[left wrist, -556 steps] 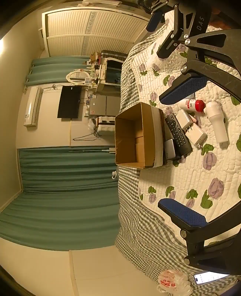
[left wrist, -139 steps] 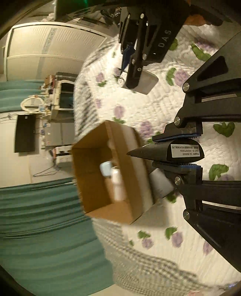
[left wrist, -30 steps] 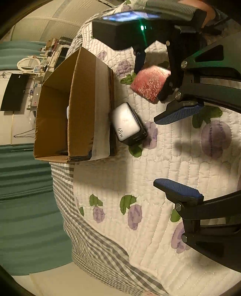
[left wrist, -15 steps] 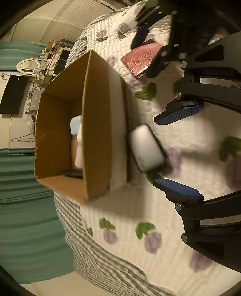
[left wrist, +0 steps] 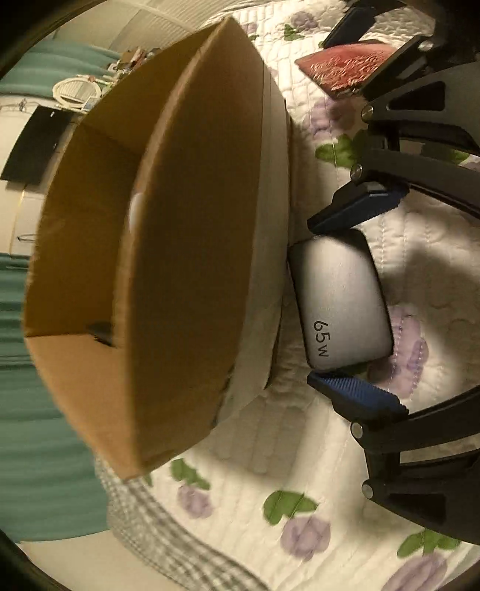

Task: Organize rigid objects
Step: 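Lower the power bank into the box and open the left tool while the right tool carries the card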

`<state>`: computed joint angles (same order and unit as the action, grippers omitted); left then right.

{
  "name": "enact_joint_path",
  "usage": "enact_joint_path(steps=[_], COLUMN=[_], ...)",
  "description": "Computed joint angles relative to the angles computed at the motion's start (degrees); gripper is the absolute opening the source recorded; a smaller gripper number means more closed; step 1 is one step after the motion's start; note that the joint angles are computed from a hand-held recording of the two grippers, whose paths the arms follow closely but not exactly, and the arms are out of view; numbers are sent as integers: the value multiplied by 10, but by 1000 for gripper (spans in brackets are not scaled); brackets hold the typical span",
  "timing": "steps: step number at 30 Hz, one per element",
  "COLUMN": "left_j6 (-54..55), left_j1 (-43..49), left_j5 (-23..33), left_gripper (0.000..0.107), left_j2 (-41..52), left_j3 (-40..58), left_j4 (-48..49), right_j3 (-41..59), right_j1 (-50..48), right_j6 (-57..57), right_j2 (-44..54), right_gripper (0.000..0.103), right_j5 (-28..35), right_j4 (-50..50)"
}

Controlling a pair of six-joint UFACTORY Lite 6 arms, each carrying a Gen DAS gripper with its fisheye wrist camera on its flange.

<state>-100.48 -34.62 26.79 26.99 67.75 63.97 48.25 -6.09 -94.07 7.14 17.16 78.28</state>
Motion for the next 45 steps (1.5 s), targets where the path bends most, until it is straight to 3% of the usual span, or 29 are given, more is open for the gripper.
enact_joint_path(steps=[5,13,18,25,34,40,45], left_j6=[-20,-40,-44,48,150,223,299], left_j1=[-13,-45,-99,-138,-183,-144,-75], left_j5=[16,10,54,125,215,201,153], left_gripper=[77,75,75,72,68,68,68], left_j2=[7,-55,-132,-238,-240,-198,-108], left_j3=[-9,-76,-130,-122,11,109,215], left_j4=[37,67,63,1,-32,-45,-68], right_j3=[-3,-19,-36,-25,56,153,253], right_j1=[0,-14,-44,-101,-143,-125,-84], right_j6=[-8,-14,39,133,178,211,238], right_j2=[-1,-31,-96,-190,-216,-152,-66], right_gripper=[72,72,72,72,72,72,72], right_j5=[-6,1,30,93,162,174,151], right_j4=[10,13,-46,-138,-173,-180,-195])
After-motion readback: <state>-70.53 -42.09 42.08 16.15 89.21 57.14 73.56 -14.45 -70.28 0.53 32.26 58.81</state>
